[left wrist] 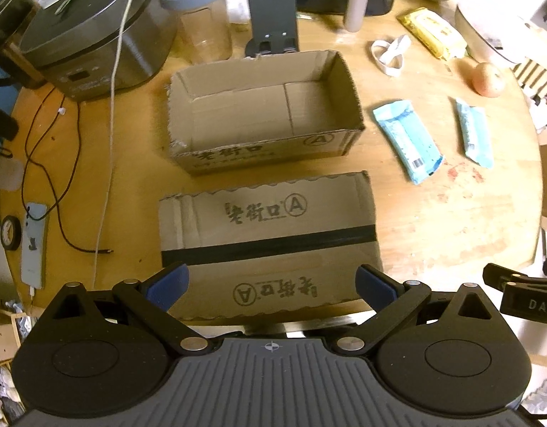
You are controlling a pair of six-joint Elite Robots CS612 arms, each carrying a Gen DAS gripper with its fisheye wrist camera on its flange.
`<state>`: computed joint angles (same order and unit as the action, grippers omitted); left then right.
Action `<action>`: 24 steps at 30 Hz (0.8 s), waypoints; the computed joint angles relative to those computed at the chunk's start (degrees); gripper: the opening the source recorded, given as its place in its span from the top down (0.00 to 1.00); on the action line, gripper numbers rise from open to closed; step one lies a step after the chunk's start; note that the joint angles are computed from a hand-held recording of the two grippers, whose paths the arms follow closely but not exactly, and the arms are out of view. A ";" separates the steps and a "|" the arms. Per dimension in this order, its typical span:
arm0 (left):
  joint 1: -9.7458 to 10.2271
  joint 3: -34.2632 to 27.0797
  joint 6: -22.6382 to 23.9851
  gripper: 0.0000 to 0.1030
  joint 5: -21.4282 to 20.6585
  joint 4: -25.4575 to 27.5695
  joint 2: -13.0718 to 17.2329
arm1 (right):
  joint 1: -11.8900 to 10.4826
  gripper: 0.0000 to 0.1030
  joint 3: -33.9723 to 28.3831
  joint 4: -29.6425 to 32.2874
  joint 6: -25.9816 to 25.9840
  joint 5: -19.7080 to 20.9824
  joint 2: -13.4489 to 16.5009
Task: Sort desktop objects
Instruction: 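Move the right tool over the table toward the blue snack packets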
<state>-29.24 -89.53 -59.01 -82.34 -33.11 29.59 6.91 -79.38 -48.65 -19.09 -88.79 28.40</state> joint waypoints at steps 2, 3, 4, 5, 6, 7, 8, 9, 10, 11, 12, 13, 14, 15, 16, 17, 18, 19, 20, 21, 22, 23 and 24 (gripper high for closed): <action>-0.10 0.56 0.65 0.00 0.01 -0.48 -0.18 | -0.17 0.00 0.08 -0.01 0.32 0.00 -0.03; -0.15 0.85 0.99 0.00 0.02 -0.73 -0.27 | -0.26 0.00 0.14 -0.03 0.46 0.03 -0.04; -0.19 1.13 1.32 0.00 0.00 -0.94 -0.36 | -0.35 0.00 0.18 -0.07 0.58 0.02 -0.05; -0.23 1.40 1.62 0.00 0.00 -1.14 -0.45 | -0.45 0.00 0.19 -0.08 0.72 0.02 -0.05; -0.26 1.65 1.90 0.00 -0.01 -1.35 -0.52 | -0.54 0.00 0.21 -0.08 0.88 0.02 -0.05; -0.30 1.91 2.19 0.00 -0.03 -1.58 -0.59 | -0.63 0.00 0.24 -0.08 1.07 0.05 -0.06; -0.33 2.17 2.50 0.00 -0.10 -1.87 -0.66 | -0.74 0.00 0.29 -0.12 1.24 0.07 -0.07; -0.36 2.39 2.77 0.00 -0.16 -2.11 -0.72 | -0.84 0.00 0.35 -0.15 1.42 0.08 -0.07; -0.39 2.61 3.04 0.00 -0.21 -2.32 -0.79 | -0.92 0.00 0.39 -0.12 1.62 0.06 -0.08; -0.42 2.82 3.32 0.00 -0.26 -2.52 -0.86 | -1.01 0.00 0.43 -0.08 1.79 0.03 -0.08; -0.46 3.04 3.62 0.00 -0.31 -2.72 -0.92 | -1.10 0.00 0.47 -0.05 1.96 0.00 -0.08; -0.50 3.27 3.89 0.00 -0.34 -2.93 -0.99 | -1.19 0.00 0.49 -0.02 2.12 -0.05 -0.08; -0.54 3.49 4.16 0.00 -0.40 -3.15 -1.05 | -1.28 0.00 0.51 0.02 2.28 -0.08 -0.08; -0.58 3.72 4.42 0.00 -0.48 -3.37 -1.12 | -1.37 0.00 0.48 0.08 2.44 -0.09 -0.07; -0.62 3.95 4.68 0.00 -0.54 -3.58 -1.19 | -1.47 0.00 0.45 0.14 2.59 -0.10 -0.07; -0.67 4.18 4.94 0.00 -0.57 -3.77 -1.26 | -1.56 0.00 0.43 0.18 2.75 -0.12 -0.06; -0.72 4.41 5.19 0.00 -0.60 -3.94 -1.35 | -1.65 0.00 0.41 0.22 2.88 -0.13 -0.05; -0.77 4.67 5.50 0.00 -0.65 -4.15 -1.44 | -1.73 0.00 0.39 0.25 3.02 -0.14 -0.03; -0.82 4.90 5.76 0.00 -0.70 -4.37 -1.51 | -1.82 0.00 0.37 0.29 3.15 -0.15 -0.02; -0.86 5.12 6.00 0.00 -0.75 -4.57 -1.58 | -1.91 0.00 0.35 0.32 3.28 -0.16 -0.01; -0.91 5.32 6.21 0.00 -0.79 -4.74 -1.65 | -2.00 0.00 0.33 0.36 3.42 -0.17 0.01; -0.96 5.57 6.48 0.00 -0.81 -4.98 -1.74 | -2.08 0.00 0.31 0.39 3.55 -0.18 0.02; -1.01 5.81 6.71 0.00 -0.85 -5.18 -1.81 | -2.15 0.00 0.35 0.40 3.67 -0.23 0.00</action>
<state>-30.25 -83.72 -52.30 -83.19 -38.28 27.77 4.76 -79.02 -48.25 -15.42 -89.02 28.40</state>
